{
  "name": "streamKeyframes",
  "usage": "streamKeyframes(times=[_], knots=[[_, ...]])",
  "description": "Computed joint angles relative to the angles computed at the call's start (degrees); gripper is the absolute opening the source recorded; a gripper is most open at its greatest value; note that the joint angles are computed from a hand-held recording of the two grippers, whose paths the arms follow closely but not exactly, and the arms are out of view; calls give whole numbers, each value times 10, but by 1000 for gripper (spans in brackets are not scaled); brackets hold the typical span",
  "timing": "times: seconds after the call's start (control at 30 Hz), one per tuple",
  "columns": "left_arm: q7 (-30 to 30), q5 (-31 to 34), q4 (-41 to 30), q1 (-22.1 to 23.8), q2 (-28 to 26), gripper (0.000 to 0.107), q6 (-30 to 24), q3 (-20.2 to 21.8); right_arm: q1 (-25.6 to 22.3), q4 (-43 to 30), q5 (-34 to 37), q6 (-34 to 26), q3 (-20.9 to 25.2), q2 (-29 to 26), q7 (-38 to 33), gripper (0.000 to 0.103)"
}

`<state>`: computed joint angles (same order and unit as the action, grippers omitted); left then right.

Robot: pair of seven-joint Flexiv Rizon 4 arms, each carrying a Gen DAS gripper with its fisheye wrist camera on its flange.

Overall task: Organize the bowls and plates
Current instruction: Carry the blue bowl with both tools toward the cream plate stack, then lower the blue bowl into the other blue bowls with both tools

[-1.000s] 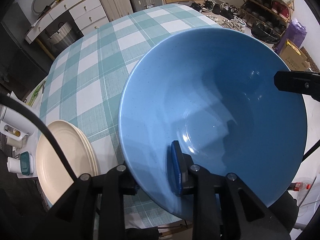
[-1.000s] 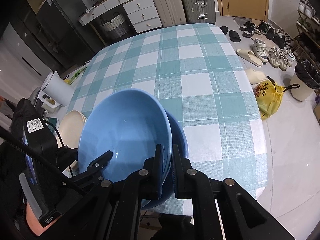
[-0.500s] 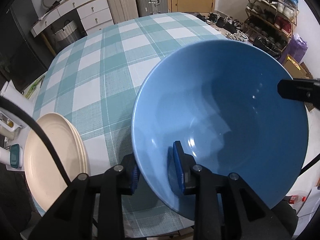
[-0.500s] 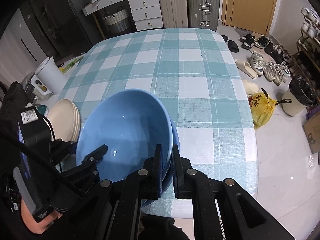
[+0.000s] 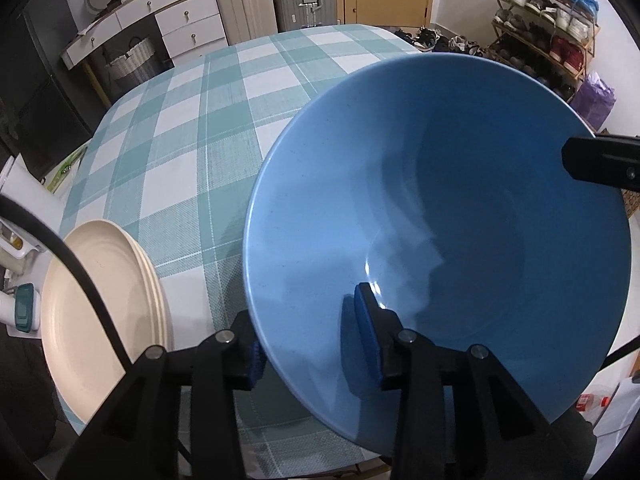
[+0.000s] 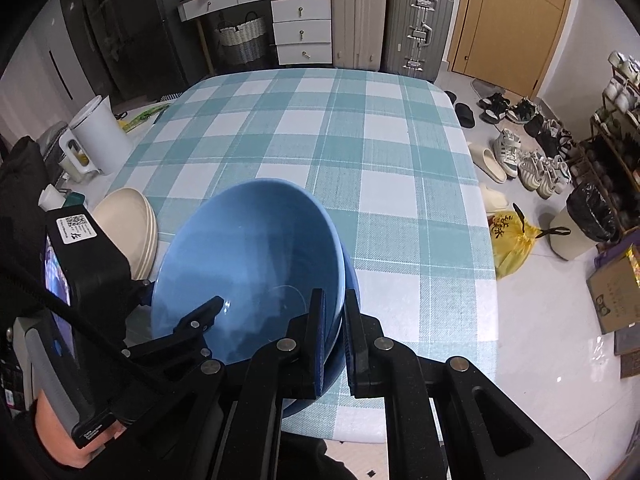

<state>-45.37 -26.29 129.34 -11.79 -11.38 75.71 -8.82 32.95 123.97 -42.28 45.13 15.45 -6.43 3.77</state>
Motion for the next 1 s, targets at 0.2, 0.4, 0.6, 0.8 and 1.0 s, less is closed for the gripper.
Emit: streamKeyframes(times=[0.2, 0.4, 0.6, 0.8, 1.0], knots=[[39, -79, -1, 12, 2, 42, -36, -21, 8, -12, 6, -52, 0, -7, 2, 8], [53, -113, 3, -2, 3, 43, -22, -16, 5, 5, -47, -52, 0, 14, 32, 8], [40, -90, -3, -7, -3, 43, -17, -8, -5, 11, -43, -46, 3, 17, 40, 12], [43, -91, -2, -4, -4, 45, -9, -12, -24, 38, -4, 18, -8, -6, 56, 21], [39, -81, -8, -1, -9, 46, -22, -10, -35, 65, -4, 120, -27, -34, 76, 23]])
